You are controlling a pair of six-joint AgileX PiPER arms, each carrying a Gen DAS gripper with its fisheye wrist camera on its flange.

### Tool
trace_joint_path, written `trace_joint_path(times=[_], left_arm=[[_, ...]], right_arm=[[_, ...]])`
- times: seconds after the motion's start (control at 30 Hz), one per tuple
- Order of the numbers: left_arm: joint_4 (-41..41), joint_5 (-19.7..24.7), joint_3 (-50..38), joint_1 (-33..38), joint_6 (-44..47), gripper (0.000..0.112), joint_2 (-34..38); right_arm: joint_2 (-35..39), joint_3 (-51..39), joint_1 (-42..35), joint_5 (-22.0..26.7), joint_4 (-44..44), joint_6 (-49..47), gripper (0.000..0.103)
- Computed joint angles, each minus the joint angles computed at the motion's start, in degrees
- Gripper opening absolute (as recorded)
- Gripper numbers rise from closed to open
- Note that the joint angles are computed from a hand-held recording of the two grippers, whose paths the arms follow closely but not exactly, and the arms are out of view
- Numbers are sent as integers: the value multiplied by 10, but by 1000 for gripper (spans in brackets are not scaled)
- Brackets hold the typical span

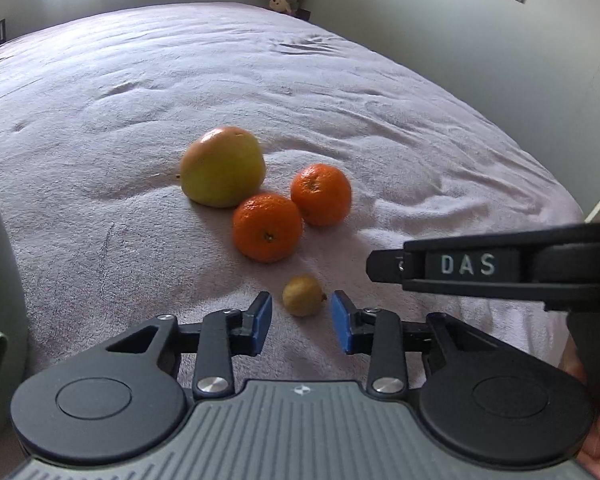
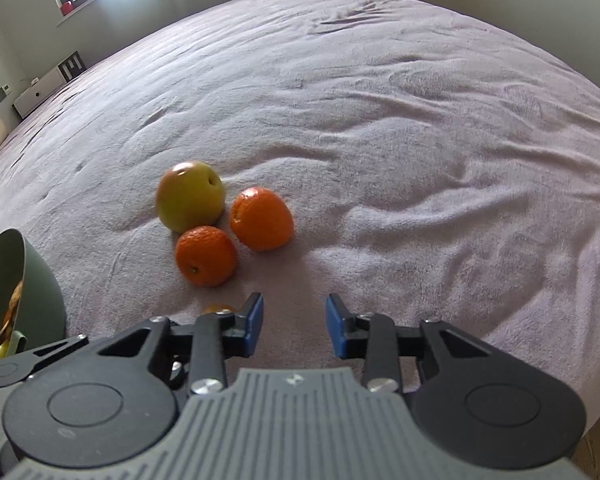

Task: Organize fruits
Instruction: 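Grasp the small kiwi with the left tool while the right tool grasps a mandarin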

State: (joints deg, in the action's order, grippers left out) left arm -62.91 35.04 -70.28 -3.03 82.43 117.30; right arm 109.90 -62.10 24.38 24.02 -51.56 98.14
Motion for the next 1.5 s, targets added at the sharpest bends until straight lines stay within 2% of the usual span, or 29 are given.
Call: trace_joint_path(times=[0.07, 0.27, 0.37, 0.53, 0.63, 0.77, 0.97, 1.03, 1.07, 1.13, 1.27, 1.5], left_arm=[[2, 3, -9, -1, -8, 36, 9], [3, 6, -22, -6, -12, 29, 24], [1, 15, -27, -4, -9, 25, 29], [17, 9, -23, 1, -14, 25, 17], [58, 0, -30, 6, -54, 25, 9], [98, -15, -38, 15, -95, 25, 4], [111, -32, -38, 26, -115, 26, 10], [102, -39, -37, 26, -111, 32, 11], [98, -43, -35, 26, -104, 33, 12], [91, -49, -33, 25, -95, 39, 13], [101, -25, -49, 33, -127, 42, 25], [98, -35, -47, 29, -116, 43, 28]], right_arm=[[4, -2, 1, -3, -14, 6, 32], [21, -15, 18, 30, -92, 49, 32], [22, -12, 15, 27, -112, 67, 32], [25, 1, 7, -13, -185, 129, 33], [32, -1, 12, -22, -250, 169, 33], [39, -11, 2, -67, -290, 193, 34], [73, -52, 4, -80, -253, 140, 34], [81, -62, 4, -80, -245, 131, 34], [84, -67, 4, -79, -237, 122, 35], [89, -74, 3, -75, -232, 117, 43], [97, -83, -3, -80, -226, 114, 44], [114, -105, -8, -81, -218, 111, 45]])
